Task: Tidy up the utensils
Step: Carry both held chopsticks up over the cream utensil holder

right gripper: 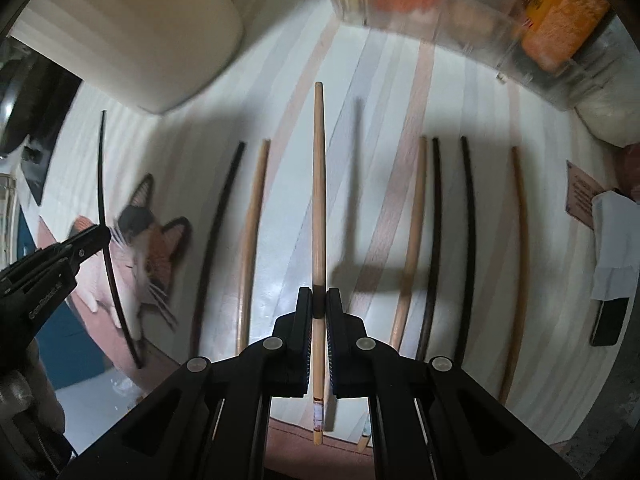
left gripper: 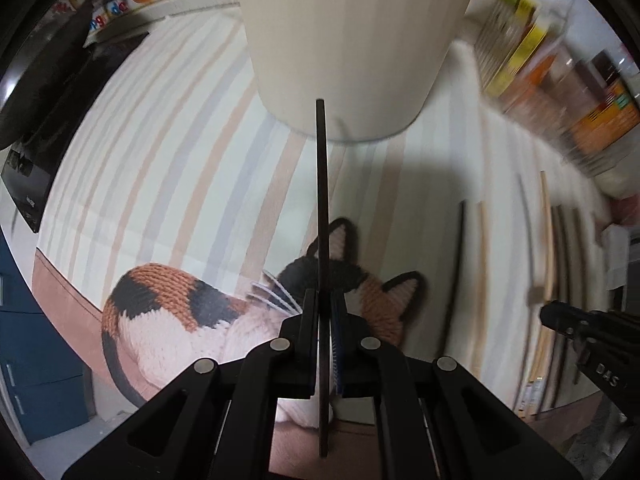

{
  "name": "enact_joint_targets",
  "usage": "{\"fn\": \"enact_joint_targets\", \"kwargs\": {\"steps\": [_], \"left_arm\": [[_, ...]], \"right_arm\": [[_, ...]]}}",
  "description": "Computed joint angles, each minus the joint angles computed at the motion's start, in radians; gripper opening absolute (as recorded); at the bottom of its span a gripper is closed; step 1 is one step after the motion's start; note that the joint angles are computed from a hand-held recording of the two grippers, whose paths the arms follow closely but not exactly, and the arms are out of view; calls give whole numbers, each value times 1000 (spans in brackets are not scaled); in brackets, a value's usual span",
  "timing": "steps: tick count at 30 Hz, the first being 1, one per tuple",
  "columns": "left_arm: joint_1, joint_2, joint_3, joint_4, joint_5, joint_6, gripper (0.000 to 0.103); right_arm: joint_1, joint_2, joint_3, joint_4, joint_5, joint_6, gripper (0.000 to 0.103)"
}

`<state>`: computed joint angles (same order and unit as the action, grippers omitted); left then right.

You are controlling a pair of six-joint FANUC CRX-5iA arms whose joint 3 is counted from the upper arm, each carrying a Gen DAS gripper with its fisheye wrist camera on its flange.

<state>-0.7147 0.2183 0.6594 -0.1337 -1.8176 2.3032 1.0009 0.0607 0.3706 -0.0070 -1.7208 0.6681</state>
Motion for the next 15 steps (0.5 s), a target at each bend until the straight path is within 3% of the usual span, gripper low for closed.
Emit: {"fn": "enact_joint_targets", "kwargs": {"steps": [8,15], "left_arm": [[-27,-63,89,-74,-2,29,3],[-72,-31,340,-234,-59,32,3]], "right_arm": [[27,-59,33,96,83,-25,7],[38,-11,202,191,154,5,7]]}}
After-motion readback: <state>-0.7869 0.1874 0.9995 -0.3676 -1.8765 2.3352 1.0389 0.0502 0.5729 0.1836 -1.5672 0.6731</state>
